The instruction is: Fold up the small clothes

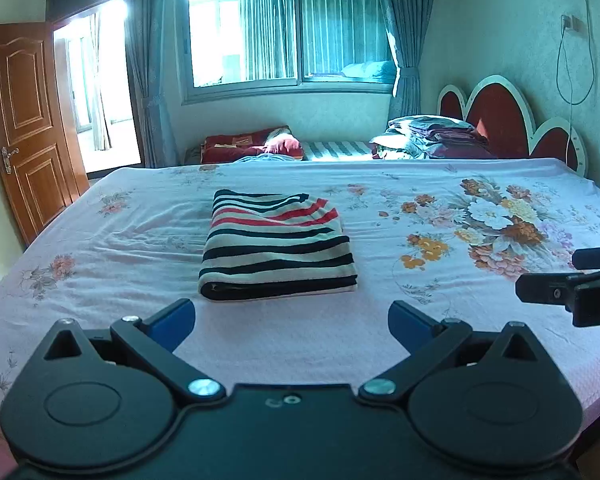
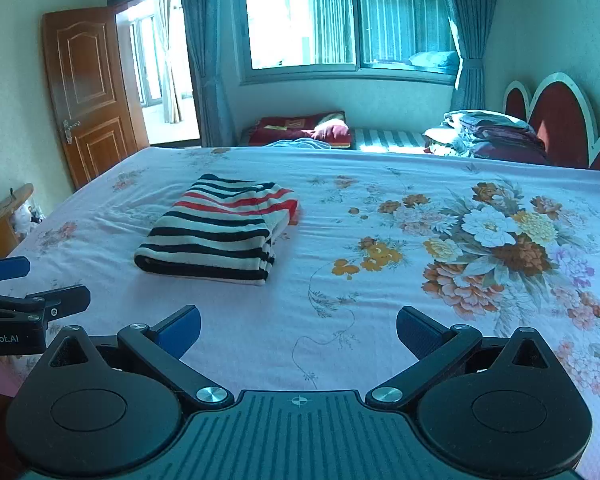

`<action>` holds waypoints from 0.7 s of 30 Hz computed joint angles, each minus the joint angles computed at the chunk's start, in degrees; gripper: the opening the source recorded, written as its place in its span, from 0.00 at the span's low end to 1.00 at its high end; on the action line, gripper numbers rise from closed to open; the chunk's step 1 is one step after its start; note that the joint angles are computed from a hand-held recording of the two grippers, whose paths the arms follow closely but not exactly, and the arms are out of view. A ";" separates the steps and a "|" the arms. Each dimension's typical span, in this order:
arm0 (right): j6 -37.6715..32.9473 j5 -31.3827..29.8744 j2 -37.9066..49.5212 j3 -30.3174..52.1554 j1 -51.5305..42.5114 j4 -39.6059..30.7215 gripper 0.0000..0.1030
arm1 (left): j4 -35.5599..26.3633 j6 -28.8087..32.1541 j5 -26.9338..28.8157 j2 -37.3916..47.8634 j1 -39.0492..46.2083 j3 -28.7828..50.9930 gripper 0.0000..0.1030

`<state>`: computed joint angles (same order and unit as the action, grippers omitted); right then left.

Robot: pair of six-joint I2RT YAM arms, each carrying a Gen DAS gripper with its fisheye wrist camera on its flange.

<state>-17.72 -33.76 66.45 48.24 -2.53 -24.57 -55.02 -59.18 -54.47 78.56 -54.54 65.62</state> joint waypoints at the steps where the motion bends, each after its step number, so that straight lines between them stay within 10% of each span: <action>1: -0.70 -0.86 -1.33 -0.31 -1.21 -1.36 1.00 | -1.38 -1.55 -0.93 0.25 -1.41 0.56 1.00; 21: -5.54 -6.87 -15.09 -3.27 -9.40 -13.94 1.00 | -21.64 -23.84 -6.12 3.65 -14.33 6.24 1.00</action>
<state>-23.26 -40.62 51.36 44.98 -11.93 -38.51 -76.66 -83.02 -60.59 82.20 -68.87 71.86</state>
